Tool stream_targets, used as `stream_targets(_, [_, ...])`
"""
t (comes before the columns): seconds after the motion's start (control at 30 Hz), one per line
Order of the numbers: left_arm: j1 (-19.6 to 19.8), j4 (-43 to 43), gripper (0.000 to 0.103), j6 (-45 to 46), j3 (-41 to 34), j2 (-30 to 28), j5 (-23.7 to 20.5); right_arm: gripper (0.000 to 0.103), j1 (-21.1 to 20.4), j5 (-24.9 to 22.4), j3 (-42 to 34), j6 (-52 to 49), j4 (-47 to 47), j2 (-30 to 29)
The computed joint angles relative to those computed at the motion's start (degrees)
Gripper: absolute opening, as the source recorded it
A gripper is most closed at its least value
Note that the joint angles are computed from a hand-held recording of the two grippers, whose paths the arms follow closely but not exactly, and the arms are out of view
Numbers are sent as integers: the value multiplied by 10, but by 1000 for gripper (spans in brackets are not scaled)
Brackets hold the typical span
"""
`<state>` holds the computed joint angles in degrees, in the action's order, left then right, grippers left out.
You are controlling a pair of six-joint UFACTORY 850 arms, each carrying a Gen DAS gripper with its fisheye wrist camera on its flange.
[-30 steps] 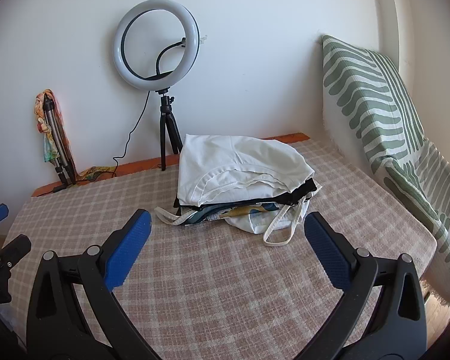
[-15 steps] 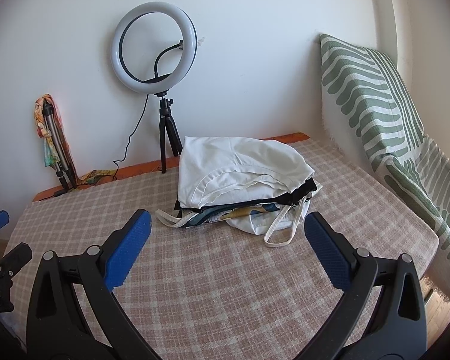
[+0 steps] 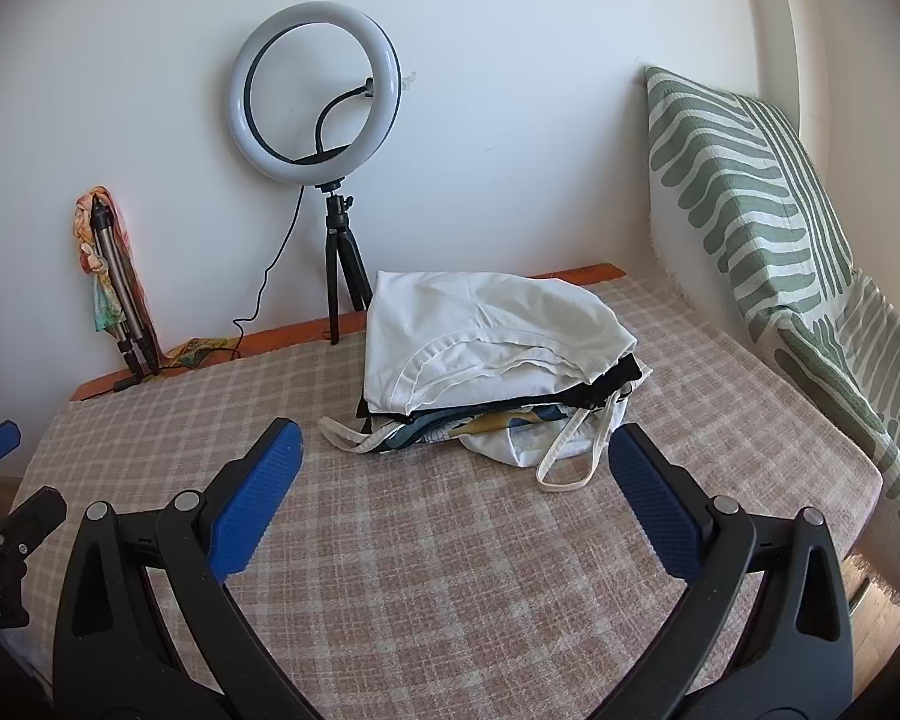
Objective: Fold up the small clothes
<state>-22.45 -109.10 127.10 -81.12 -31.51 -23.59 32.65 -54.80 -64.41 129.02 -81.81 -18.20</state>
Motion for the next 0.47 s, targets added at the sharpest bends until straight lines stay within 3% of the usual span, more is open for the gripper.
stream_targets(0.47, [7, 38, 102, -49, -4, -4, 2, 103, 1, 3, -2, 0, 2, -3])
